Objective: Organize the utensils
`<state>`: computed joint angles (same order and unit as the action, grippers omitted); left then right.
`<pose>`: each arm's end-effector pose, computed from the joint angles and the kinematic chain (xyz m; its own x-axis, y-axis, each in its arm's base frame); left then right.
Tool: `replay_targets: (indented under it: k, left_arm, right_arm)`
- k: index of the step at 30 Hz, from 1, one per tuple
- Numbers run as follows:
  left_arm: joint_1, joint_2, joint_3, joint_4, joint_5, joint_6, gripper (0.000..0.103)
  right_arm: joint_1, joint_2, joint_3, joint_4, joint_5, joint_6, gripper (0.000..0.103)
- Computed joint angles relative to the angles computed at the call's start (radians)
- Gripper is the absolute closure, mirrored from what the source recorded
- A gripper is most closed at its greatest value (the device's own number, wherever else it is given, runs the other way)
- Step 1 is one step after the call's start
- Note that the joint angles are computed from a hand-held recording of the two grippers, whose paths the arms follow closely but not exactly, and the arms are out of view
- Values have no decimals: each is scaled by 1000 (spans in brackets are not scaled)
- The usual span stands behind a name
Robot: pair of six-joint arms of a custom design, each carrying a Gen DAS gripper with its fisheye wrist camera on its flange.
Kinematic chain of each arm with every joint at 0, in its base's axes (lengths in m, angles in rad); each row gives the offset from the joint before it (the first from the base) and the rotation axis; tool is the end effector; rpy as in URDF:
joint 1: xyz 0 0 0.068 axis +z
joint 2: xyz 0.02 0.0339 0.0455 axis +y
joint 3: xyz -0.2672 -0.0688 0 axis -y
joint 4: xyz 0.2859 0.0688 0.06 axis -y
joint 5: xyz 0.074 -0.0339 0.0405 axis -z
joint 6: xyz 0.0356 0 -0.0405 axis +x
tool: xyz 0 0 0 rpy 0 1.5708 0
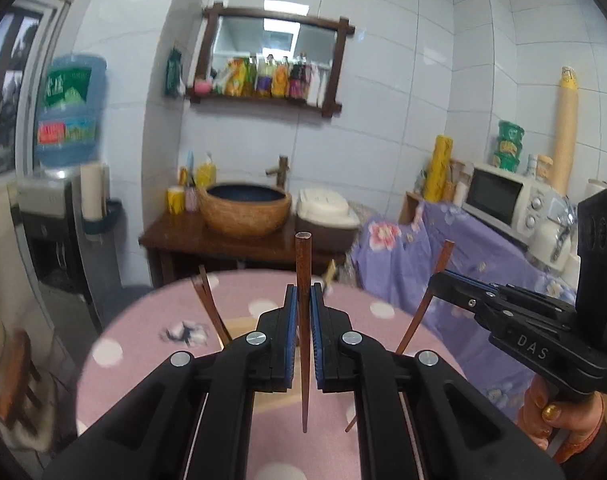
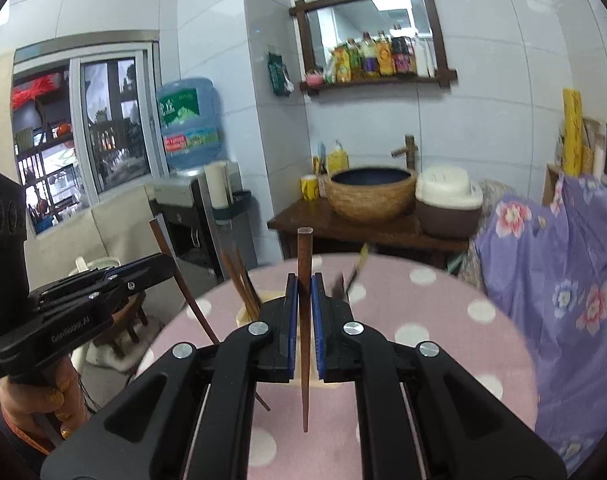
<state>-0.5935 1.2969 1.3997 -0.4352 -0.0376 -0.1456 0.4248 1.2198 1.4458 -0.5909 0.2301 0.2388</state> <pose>0.2739 -0.1832 0.4240 -0.3445 0.0575 -0.9370 0.4846 0.8658 -0.1250 0.2720 0.1141 0.4482 -0.3649 0.0877 -0.9269 -0.1244 0.9820 0.1419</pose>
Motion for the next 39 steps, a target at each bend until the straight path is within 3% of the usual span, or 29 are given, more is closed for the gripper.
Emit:
replay_targets:
  k: [4, 7, 11, 18, 29, 30, 31, 33, 35, 37, 39]
  left_arm:
    - [19, 115, 218, -35, -53, 20, 95]
    - [29, 196, 299, -20, -97, 22, 95]
    - [44, 259, 263, 39, -115, 2, 95]
    - [62, 296, 73, 130, -69, -36, 95]
    - [101, 320, 7, 134, -1, -82, 95]
    - [106, 298, -15, 140, 8, -85, 87]
    - [109, 272, -42, 151, 17, -88, 67]
    - [110, 192, -136, 209, 16, -88, 35]
    - [104, 98, -254, 286, -2, -74, 26]
    - [96, -9, -378, 326, -21, -44, 9]
    - [88, -138, -521, 363, -48, -29, 5]
  right_arm:
    - [-13, 165, 252, -24, 37, -27, 95]
    - [-35, 255, 326, -2, 42, -8, 95]
    - [-53, 321, 262, 73, 46, 17, 95]
    - [-58, 366, 95, 160, 20, 56, 95]
    - [-44, 339, -48, 261, 24, 65, 93]
    - [-42, 320, -71, 274, 26, 62, 88]
    - [-34, 293, -103, 291, 38, 58, 82]
    - [-11, 218, -192, 351, 84, 44, 51]
    - [34, 118, -303, 399, 183, 22, 40]
    - [87, 22, -396, 391, 280, 26, 23]
    - [145, -103, -525, 417, 337, 42, 10]
